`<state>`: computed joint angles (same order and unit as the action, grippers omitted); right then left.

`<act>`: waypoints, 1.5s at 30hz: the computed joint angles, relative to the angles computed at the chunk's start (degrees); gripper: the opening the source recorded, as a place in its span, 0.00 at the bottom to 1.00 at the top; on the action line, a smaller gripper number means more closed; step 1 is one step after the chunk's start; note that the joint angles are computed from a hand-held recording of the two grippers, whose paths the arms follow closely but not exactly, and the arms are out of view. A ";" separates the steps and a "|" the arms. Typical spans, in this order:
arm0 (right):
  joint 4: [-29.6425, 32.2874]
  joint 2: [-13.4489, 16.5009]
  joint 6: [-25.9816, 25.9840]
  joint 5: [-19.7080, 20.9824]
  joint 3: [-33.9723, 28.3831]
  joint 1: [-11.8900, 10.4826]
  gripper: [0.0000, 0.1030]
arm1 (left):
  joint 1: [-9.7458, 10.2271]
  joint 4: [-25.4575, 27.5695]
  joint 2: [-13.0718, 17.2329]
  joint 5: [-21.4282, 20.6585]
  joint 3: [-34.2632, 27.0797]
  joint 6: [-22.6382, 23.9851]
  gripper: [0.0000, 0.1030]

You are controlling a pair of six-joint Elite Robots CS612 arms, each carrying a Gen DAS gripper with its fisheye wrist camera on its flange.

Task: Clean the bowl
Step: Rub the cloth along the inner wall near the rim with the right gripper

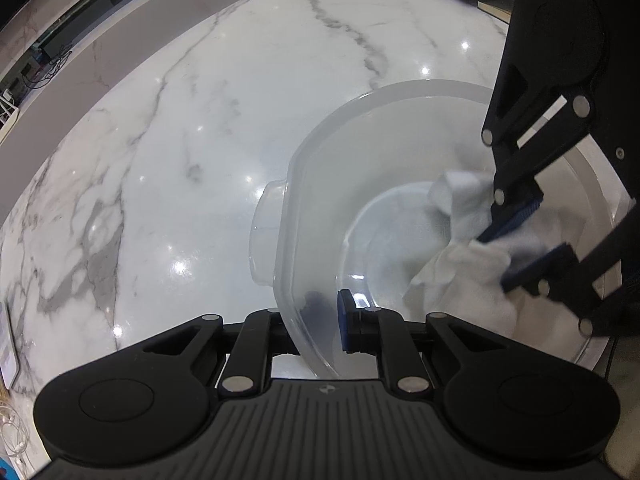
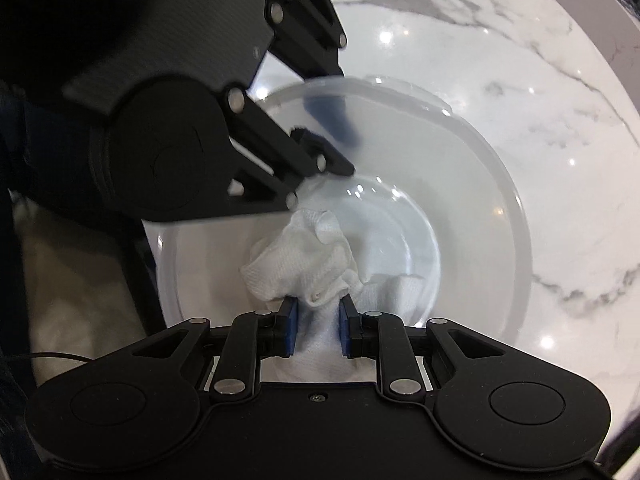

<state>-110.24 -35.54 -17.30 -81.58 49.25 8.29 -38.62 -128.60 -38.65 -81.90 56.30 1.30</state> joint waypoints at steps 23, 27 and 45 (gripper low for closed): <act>-5.93 1.60 4.51 -7.41 -0.79 2.92 0.18 | 0.32 0.31 0.27 -1.06 -0.41 0.86 0.12; -12.00 -0.19 6.26 -7.54 3.03 3.23 0.18 | 0.42 0.34 0.26 -1.27 -0.40 0.70 0.12; -9.92 4.06 1.01 5.47 -2.16 -0.10 0.18 | 0.79 -0.85 -1.53 -2.15 2.48 2.12 0.12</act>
